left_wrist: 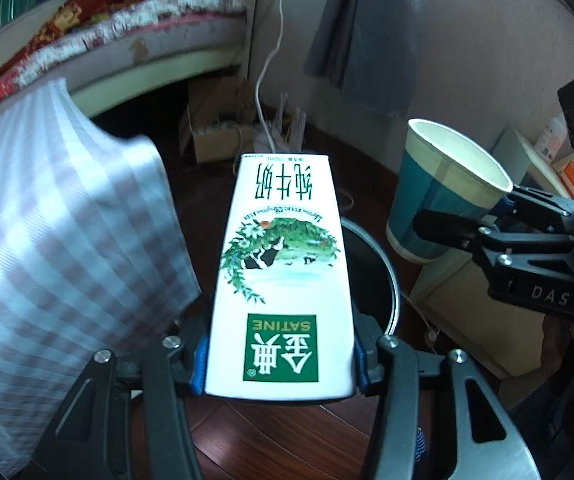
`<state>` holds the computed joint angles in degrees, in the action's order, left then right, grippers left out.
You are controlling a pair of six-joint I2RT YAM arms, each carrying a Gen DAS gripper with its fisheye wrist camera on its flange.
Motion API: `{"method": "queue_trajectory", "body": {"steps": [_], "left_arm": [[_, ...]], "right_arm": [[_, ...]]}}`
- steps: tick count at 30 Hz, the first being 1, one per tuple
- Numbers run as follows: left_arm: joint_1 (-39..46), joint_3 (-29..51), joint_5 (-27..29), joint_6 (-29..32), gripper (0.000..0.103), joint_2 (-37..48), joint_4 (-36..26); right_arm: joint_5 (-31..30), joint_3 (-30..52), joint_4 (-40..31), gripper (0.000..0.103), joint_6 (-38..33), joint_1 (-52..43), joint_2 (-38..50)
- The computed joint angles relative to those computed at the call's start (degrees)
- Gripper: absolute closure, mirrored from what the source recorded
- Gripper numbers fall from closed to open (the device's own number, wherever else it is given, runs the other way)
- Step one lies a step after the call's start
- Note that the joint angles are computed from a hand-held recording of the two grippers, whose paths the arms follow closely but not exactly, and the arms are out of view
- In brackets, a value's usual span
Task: Collect trash
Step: 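Carry the green carton and blue cup over the black bin, then open both tools to drop the carton and cup into the bin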
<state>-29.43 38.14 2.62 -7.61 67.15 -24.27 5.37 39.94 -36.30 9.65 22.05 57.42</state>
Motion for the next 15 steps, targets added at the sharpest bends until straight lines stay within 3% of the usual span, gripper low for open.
{"method": "queue_trajectory", "body": {"steps": [12,14,15], "left_arm": [[2.45,1.9,5.71,-0.54,0.049,14.09,7.19],[4.99,2.29,10.78,0.59,0.047,16.71,8.8],[5.28,2.15,11.25,0.07,0.036,17.43,9.39]], "right_arm": [[-6.79,-3.73,12.77,0.042,-8.84,-7.88,15.51],[-7.34,-3.75,13.92,0.035,-10.32,-8.63,17.48],[-6.62,-3.88,14.92,0.028,-11.56,-8.97,19.49]]}}
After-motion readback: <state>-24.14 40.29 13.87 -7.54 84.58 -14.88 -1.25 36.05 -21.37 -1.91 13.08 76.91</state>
